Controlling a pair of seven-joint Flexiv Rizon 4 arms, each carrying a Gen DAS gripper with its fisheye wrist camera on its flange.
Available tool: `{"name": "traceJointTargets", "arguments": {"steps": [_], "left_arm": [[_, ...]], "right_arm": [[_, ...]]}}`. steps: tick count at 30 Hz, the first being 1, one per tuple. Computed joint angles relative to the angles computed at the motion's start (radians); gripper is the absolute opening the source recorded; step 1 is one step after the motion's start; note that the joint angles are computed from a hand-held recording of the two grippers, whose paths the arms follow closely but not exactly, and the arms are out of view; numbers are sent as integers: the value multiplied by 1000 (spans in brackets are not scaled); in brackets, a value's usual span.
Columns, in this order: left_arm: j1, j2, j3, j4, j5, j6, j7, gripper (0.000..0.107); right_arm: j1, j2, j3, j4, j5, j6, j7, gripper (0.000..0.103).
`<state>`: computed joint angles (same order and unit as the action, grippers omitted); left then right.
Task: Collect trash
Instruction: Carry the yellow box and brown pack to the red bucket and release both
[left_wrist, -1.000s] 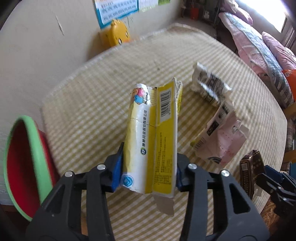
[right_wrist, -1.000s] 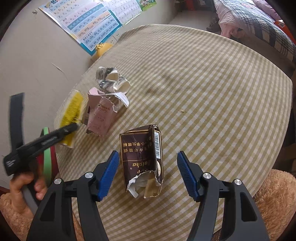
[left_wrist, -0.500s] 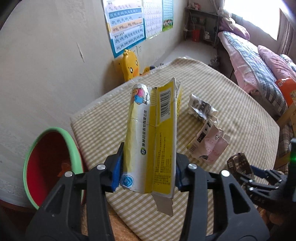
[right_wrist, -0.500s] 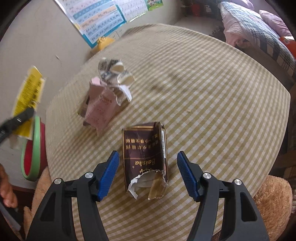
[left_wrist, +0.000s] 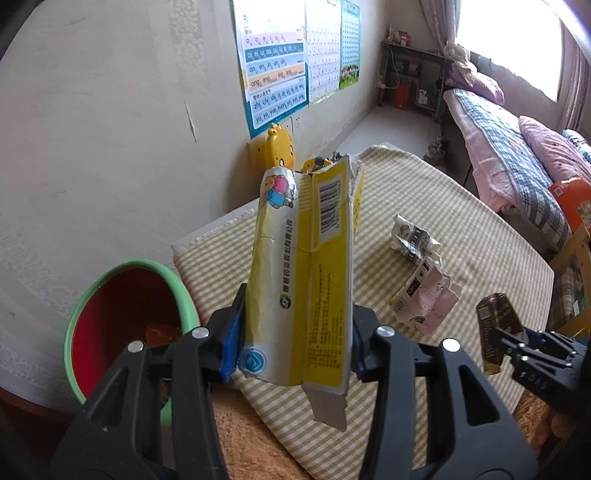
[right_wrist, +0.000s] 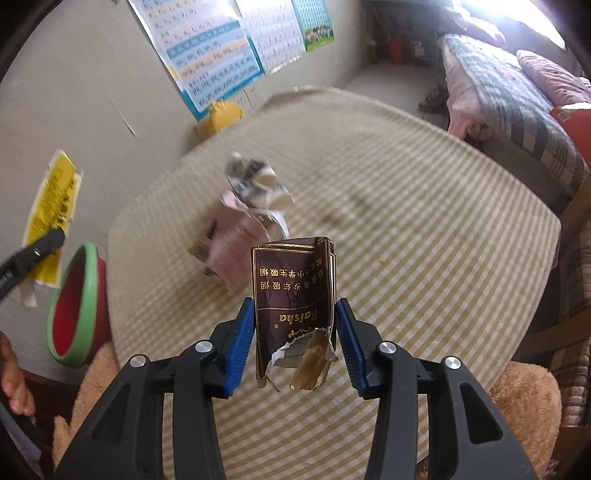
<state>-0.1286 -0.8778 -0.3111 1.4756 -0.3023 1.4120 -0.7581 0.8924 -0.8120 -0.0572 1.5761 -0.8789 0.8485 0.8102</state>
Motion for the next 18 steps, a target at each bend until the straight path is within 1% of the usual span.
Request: {"name": "traceJointTargets", "arguments": {"steps": [6, 11, 18], "left_arm": [[44, 8, -48, 22, -17, 18, 22, 45], [56, 6, -61, 23, -29, 21, 22, 46], [75, 1, -75, 21, -44, 21, 27, 46]], "right_arm": [[24, 26, -13, -38, -45, -81, -9, 42], [26, 26, -10, -83, -79, -126, -34, 43], [25, 16, -5, -135, -94, -157, -84, 43]]}}
